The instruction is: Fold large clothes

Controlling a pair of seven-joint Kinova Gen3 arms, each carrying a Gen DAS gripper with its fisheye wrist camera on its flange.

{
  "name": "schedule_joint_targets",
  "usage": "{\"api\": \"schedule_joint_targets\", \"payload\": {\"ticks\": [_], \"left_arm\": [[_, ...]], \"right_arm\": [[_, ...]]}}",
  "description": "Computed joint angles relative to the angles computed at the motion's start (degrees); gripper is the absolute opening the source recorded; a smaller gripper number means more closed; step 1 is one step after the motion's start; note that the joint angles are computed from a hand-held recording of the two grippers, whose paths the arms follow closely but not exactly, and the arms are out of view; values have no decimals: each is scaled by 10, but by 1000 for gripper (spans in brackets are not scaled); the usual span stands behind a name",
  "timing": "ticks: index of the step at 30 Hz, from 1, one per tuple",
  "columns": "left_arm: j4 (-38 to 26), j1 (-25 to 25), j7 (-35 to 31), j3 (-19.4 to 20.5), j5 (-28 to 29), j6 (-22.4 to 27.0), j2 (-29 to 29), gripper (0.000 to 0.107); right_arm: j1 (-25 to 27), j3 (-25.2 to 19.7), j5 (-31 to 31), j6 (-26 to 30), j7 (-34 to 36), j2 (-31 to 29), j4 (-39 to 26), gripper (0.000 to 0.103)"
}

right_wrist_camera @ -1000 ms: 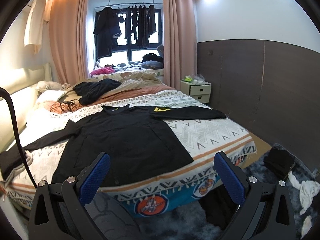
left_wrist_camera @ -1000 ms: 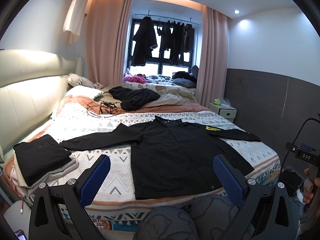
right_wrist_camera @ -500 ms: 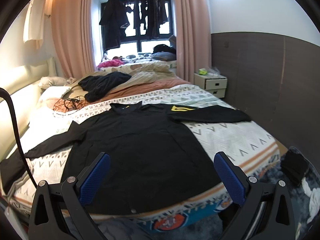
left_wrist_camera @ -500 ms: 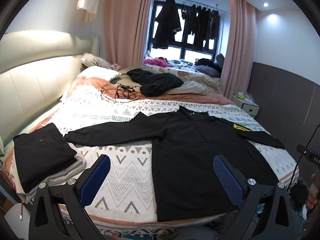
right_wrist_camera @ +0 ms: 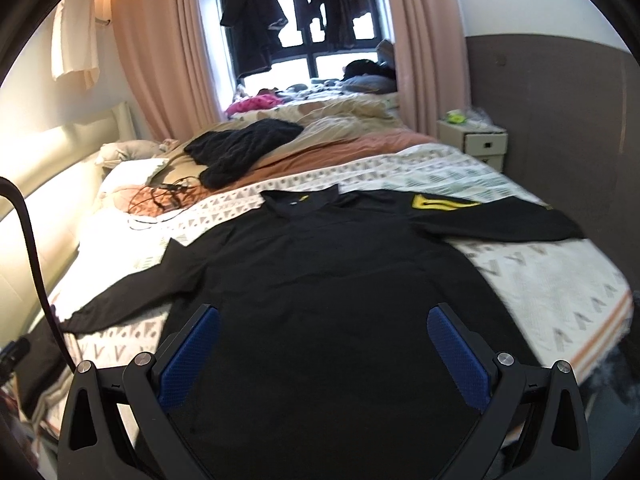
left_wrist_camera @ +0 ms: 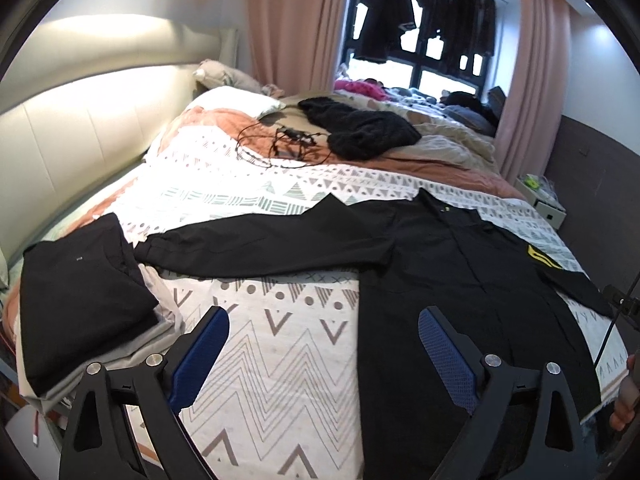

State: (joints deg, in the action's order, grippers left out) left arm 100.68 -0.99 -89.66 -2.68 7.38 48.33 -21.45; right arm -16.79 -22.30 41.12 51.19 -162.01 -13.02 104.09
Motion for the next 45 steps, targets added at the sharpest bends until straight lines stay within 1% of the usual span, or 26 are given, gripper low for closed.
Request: {"api": "schedule_joint_targets", "payload": {"ticks": [2, 4, 8, 10, 13, 18, 23, 26, 28, 32, 36, 38, 42, 45], "left_arm": [[-5, -6, 4, -1, -3, -4, 16, 96], [-10, -12, 6, -6, -4, -12, 36, 95], [-20, -22, 2, -20, 8, -22, 73, 93], [-31, -30, -2, -25, 13, -18, 94, 90], [-45, -46, -5, -28, 14, -20, 120, 90], [-70, -71, -8, -30, 18, -23, 165, 89], [-97, -92, -6, -26, 21, -17, 208, 89], [-118, -108, -12, -26, 33, -9, 237, 86], [-140, -119, -12, -25, 38, 7, 262, 83], [-184, -140, -7, -21, 42, 38, 306, 78], [-240, -170, -3, -19, 56, 80, 347, 74], [-261, -184, -1, -18, 61, 95, 358, 74], [-313, -204, 14, -19, 55, 129, 385, 74], [-356, -208, 21, -18, 33, 161, 410, 73]], "right_arm": [[-2, 13, -4, -32, 2, 30, -10, 103], [-10, 26, -3, -52, 5, 61, -23, 103], [-41, 53, -1, -65, 25, 134, -72, 102], [-58, 65, 1, -69, 27, 163, -94, 102], [-78, 85, -4, -87, 28, 198, -121, 101], [-105, 116, -34, -107, 46, 262, -179, 101], [-118, 138, -84, -101, 88, 324, -247, 96], [-124, 152, -112, -92, 116, 358, -286, 94], [-126, 159, -132, -85, 140, 384, -316, 93], [-119, 162, -188, -68, 191, 422, -370, 87], [-122, 174, -223, -56, 236, 462, -427, 82], [-125, 183, -242, -43, 254, 473, -448, 75], [-123, 190, -282, -28, 302, 507, -501, 68], [-114, 187, -322, -9, 346, 533, -540, 58]]}}
